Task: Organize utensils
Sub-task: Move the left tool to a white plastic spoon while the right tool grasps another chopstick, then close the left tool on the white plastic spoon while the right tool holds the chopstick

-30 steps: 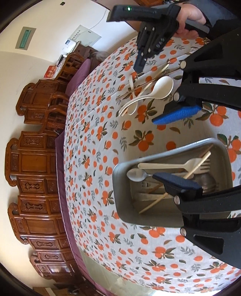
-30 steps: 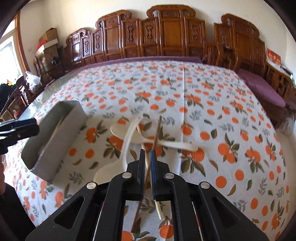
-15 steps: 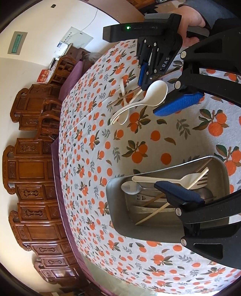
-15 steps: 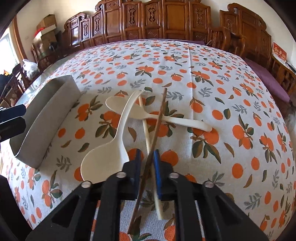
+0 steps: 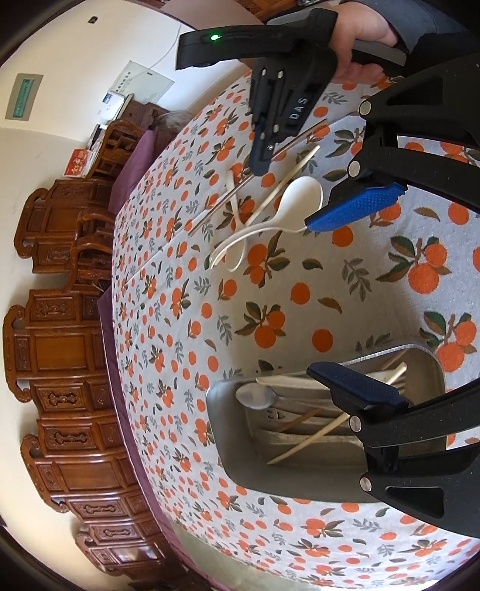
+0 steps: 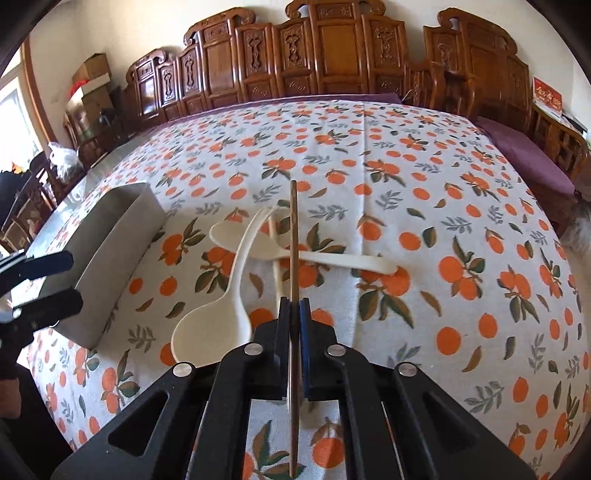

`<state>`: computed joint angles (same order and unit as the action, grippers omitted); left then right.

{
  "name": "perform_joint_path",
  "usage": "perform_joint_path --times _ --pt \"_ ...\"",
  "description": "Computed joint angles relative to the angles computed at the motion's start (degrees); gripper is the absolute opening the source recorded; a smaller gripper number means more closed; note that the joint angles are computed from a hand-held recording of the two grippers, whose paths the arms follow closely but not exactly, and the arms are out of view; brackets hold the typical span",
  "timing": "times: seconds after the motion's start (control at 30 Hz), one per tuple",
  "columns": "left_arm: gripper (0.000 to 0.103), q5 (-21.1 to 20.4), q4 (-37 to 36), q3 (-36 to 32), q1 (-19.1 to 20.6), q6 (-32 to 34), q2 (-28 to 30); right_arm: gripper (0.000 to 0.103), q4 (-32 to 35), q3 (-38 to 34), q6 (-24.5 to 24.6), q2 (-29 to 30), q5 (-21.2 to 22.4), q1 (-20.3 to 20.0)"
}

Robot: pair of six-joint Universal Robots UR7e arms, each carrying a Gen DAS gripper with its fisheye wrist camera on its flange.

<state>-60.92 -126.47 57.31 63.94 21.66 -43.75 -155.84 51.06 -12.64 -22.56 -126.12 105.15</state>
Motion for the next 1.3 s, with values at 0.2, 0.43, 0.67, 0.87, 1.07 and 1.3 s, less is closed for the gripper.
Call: perform_joint_path --times 0.2,0.43,0.67,0.87,1.07,1.3 --pt "0.069 1.2 0.0 1.1 -0.6 0.7 0.6 0.006 -0.4 0.1 0.1 -0.5 -0.4 -0.9" --pt "0.065 1.9 0.4 1.4 -1.2 0.8 1.6 0.006 -0.6 0.1 -0.4 -0.8 0.1 -1.4" --pt "0.063 3.8 1.6 0.8 -1.5 1.4 3.3 0.006 -1.1 0.9 -0.7 -1.5 2.5 -1.6" --pt "0.054 3.0 4.6 -5.9 -1.4 0.3 7.8 0.006 -1.0 1.5 -0.4 -2.3 3.8 -1.9" --pt "0.041 2.0 8.8 -13.9 -1.3 -0.3 13.1 0.006 -1.3 2.8 1.1 -3.5 5.2 -2.7" --pt "0.029 -0.2 15.2 -23.7 -0.6 -2.3 19.0 0.006 -0.9 3.2 1.4 -3.8 6.0 -3.1"
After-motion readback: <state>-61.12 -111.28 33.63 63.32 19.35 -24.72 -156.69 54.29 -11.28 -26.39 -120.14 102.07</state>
